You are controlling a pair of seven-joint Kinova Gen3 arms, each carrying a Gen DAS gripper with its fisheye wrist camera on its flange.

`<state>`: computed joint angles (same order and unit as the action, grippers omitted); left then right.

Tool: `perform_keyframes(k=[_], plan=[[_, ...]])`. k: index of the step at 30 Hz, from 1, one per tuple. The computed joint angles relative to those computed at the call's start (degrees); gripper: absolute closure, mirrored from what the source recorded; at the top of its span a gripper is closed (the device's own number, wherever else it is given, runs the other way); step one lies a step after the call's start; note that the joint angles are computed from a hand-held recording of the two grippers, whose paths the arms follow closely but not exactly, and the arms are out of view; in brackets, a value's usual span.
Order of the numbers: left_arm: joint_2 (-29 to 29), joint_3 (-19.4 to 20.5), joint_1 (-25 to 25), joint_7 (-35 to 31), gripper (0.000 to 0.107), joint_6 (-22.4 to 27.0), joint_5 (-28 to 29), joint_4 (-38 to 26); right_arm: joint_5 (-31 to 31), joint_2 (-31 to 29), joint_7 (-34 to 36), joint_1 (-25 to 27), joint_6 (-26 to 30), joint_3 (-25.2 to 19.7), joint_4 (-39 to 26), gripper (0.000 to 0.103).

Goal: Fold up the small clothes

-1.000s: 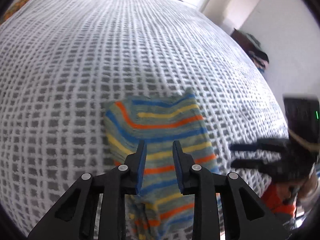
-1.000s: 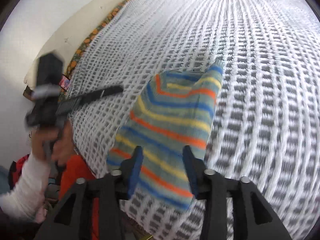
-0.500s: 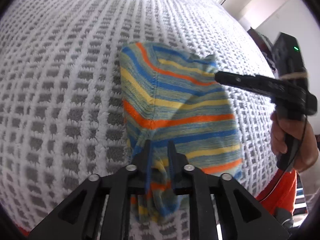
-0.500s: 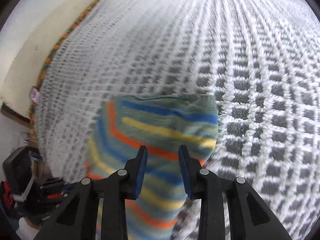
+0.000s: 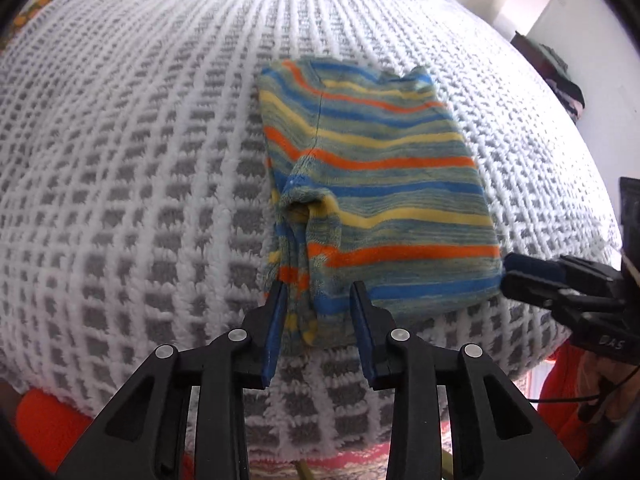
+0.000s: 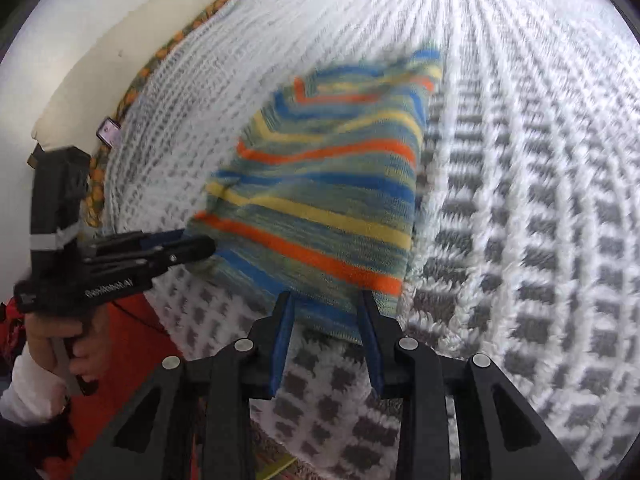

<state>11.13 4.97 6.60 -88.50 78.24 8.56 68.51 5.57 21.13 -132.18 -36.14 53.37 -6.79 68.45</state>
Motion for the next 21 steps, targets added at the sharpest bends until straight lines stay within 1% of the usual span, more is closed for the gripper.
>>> perform_keyframes(k=[2,4,5,7,9,13,17,19,21], plan=[[-0.8,0.0,0.8,0.7,0.075,-0.3,-1.7,0.6,2.6,-1.1,-0.5,-1.6,-0.7,0.5,0.3,0.070],[-1.0,0.2,2.3,2.3,0.075,-0.4,-4.4,0.8,5.3,-1.7,-1.4,-2.9,0.1,1.1,0.5,0.070],[-0.9,0.4,3.0,2.9,0.075,0.3,-5.4,0.1,5.8,-2.1,-2.1,-3.1,0.1,1.1,1.0,0.070],[-1.4,0.6,4.0,3.2,0.074,-0.2,-7.3,0.7,6.4,-3.4,-3.4,-3.1,-0.5,0.9,2.6,0.070],[-1.8,0.7,4.6,3.5,0.074,-0.6,-8.6,1.1,8.0,-3.8,-4.0,-3.8,-0.2,0.8,2.9,0.070],[-2.0,0.8,5.8,4.6,0.074,-0.7,-11.0,1.3,8.1,-1.9,-2.8,-3.6,2.2,0.1,0.6,0.070],[-2.2,0.9,6.4,5.1,0.074,-1.0,-12.4,1.4,7.5,0.3,-2.3,-3.9,5.0,0.4,-1.2,0.070],[-2.2,0.9,6.6,5.3,0.073,-1.1,-12.9,1.5,7.4,0.3,-2.7,-4.1,4.7,0.6,-0.9,0.070],[-2.4,0.8,6.5,5.7,0.068,-1.4,-12.9,2.0,8.6,0.1,-3.3,-4.9,4.1,1.0,-0.7,0.070]])
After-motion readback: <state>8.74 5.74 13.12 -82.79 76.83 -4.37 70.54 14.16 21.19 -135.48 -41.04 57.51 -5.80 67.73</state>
